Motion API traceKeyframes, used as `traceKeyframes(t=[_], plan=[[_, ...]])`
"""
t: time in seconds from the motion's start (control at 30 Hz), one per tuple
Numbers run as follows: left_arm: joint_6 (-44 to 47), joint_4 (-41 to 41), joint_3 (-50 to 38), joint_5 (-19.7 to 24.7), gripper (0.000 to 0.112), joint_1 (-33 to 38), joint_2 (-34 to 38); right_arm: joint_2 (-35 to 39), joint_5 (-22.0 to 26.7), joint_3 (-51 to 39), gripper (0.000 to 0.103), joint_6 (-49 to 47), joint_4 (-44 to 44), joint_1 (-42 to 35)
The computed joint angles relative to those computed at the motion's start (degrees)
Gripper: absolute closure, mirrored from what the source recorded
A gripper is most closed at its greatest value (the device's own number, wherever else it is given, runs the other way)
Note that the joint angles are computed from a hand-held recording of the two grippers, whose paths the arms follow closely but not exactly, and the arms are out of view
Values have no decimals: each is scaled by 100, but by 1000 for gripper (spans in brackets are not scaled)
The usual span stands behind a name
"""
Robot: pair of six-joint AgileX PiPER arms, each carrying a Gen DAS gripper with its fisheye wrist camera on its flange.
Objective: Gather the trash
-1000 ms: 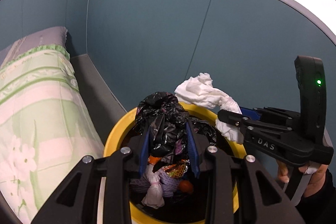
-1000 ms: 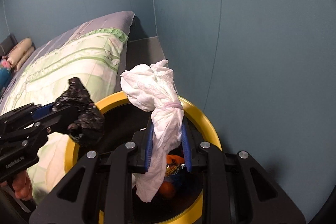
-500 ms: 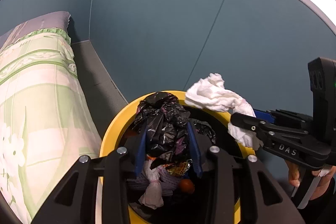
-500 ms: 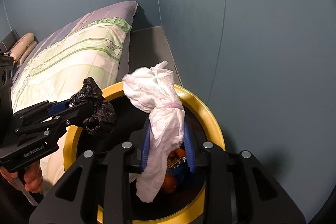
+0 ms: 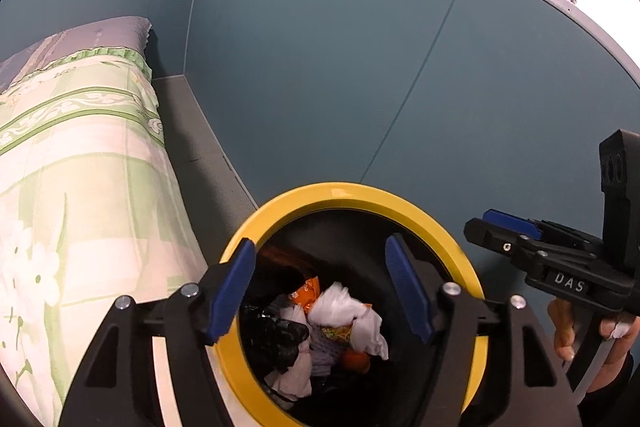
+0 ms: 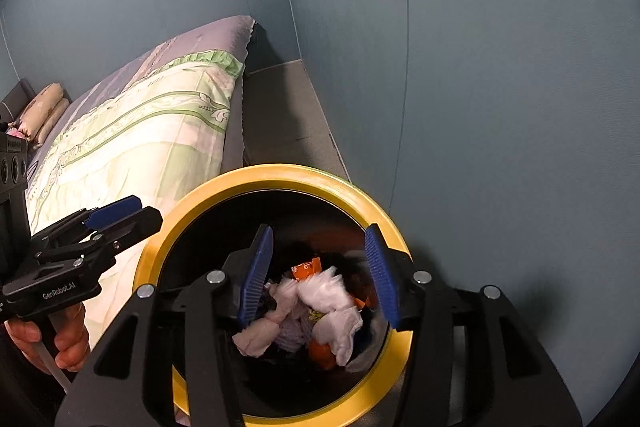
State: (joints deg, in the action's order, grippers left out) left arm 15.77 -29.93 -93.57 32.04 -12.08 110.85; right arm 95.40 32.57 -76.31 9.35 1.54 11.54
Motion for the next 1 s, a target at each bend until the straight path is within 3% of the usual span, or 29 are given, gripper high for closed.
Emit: traceKeyframes(t=[0.43, 0.7, 1.0], plan=[[102, -107, 849, -280, 48, 206, -1094, -781, 292, 150, 58, 663, -628, 421], [215, -143, 1749, -421, 48, 629, -2274, -1086, 619, -10, 58, 1367, -1312, 1157], [708, -491, 2697, -250, 48, 1580, -3601, -975, 991, -531, 57, 2149, -2026, 2267]])
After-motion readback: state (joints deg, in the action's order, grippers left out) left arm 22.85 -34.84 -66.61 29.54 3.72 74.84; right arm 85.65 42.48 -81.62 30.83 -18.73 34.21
